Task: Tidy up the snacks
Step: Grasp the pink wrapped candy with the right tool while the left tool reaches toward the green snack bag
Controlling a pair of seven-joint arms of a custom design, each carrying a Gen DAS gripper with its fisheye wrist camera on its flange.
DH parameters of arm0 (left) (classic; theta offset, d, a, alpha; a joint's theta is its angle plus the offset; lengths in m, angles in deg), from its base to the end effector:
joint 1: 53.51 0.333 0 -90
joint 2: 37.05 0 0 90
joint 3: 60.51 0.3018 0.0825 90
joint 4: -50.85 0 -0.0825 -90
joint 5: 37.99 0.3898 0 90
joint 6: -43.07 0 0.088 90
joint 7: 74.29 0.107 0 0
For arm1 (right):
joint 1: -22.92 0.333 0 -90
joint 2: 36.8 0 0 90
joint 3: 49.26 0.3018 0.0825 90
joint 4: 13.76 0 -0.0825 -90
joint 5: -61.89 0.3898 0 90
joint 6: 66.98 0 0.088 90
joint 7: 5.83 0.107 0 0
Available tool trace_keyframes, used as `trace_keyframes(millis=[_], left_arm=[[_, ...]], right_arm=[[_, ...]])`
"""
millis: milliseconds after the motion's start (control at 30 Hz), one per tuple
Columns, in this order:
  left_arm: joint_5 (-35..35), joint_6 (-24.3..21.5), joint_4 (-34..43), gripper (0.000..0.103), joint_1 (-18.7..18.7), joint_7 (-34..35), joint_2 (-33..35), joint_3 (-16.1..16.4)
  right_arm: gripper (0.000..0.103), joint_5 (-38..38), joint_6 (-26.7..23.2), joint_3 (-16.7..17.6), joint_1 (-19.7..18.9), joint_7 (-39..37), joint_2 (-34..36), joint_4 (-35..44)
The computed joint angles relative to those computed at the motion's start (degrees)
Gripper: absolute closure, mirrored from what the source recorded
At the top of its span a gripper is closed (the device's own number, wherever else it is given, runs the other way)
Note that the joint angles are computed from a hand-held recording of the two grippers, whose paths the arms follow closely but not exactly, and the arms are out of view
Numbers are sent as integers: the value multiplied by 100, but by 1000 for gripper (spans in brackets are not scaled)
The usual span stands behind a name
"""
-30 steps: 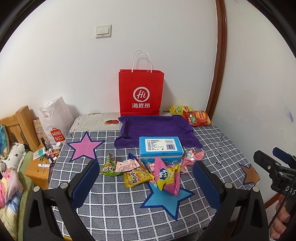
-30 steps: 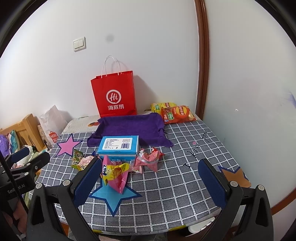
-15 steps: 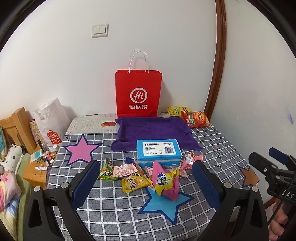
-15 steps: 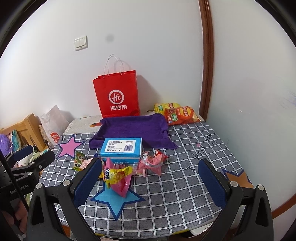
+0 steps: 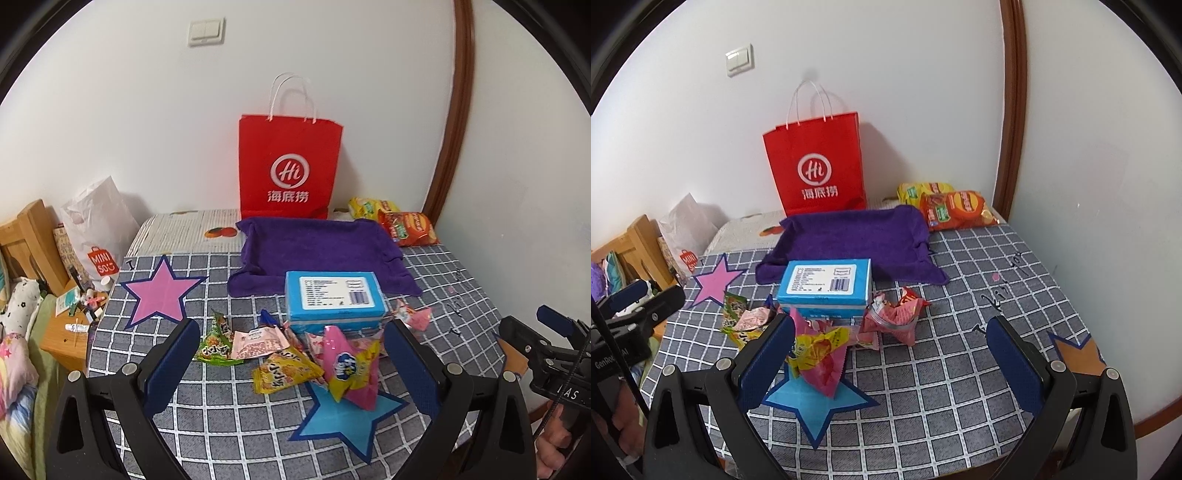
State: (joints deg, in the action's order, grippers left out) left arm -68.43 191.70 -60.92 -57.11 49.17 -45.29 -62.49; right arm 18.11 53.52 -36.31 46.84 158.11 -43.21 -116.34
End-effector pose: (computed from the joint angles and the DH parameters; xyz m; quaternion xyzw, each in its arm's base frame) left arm 0.5721 -0.0472 0.6167 -0.5225 0.7387 -0.3709 0.2090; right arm 0.4727 0.3218 0.6333 -0.5094 0.7550 -0.3244 0.2553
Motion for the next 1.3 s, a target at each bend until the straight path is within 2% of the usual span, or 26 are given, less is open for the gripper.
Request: trace_keyframes(millis=[200, 333, 600, 833, 1233, 1300], left_arm=[[280, -212, 431, 3, 166, -243, 528, -108], [498, -392, 801, 10, 322, -436, 952, -245], [922, -487, 1432, 10, 583, -775, 1649, -505], [1325, -680, 2048, 10, 761, -1102, 2267, -689], [1395, -1093, 2743, 10, 969, -1272, 2928, -911], [1354, -1135, 2802, 10, 1006, -1255, 2990, -951]], right_arm=[[1, 174, 415, -171, -86, -52, 145, -82], [1, 242, 693, -253, -165, 26, 230, -128], [1, 359, 1056, -501, -257, -110, 586, -74], [1, 848, 1350, -768, -290, -372, 1079, 41], [1, 1592, 1466, -1167, -124, -726, 1894, 494], [5, 1679, 1492, -1216, -104, -753, 1980, 552]])
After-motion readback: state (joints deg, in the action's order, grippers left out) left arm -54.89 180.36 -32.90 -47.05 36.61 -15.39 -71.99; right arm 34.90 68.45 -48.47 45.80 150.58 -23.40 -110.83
